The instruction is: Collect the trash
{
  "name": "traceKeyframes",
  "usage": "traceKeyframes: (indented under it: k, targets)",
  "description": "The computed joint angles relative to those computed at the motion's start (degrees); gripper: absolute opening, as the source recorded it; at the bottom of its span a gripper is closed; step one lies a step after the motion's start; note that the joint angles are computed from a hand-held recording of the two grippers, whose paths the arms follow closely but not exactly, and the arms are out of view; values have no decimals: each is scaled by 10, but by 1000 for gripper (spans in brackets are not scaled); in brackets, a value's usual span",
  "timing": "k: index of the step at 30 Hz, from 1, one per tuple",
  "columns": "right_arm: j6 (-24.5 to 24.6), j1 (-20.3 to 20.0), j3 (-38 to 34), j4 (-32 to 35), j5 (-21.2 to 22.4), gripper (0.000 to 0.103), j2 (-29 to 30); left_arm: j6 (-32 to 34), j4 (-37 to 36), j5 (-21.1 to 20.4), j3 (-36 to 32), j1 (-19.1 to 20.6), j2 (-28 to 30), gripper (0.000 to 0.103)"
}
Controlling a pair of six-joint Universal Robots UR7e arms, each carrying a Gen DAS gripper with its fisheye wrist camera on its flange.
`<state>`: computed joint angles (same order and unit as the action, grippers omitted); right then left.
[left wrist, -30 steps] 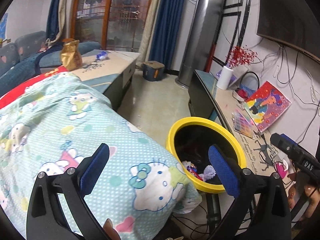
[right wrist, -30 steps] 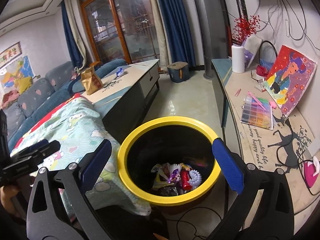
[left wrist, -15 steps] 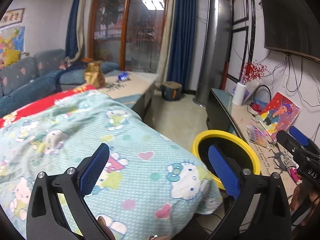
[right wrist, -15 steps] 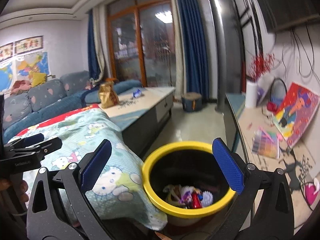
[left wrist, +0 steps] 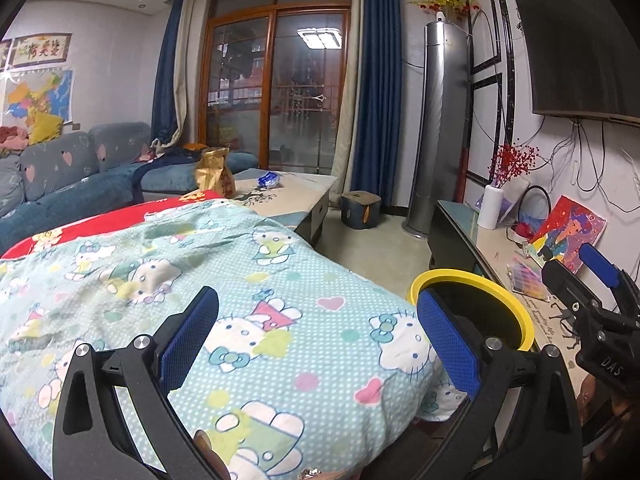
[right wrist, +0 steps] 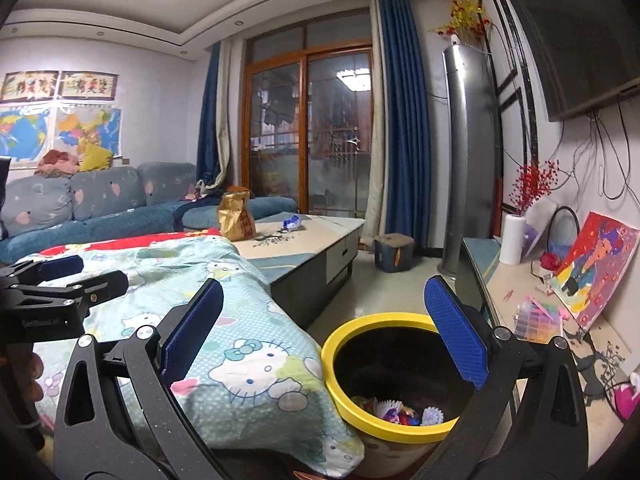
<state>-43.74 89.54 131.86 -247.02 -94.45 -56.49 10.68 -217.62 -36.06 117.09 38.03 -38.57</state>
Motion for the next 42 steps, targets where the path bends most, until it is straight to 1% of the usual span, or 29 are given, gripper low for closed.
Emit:
traceKeyframes:
  k: [7, 23, 42]
  targets:
    - [3, 4, -1, 1, -4, 93, 0, -3, -11, -3, 15, -1, -7, 97]
    - [4, 6, -1, -14, -10, 93, 12, -5, -11, -5, 18, -7, -9, 97]
    - [3, 4, -3, -17, -10, 93, 15, -5, -9, -6, 16, -8, -9, 97]
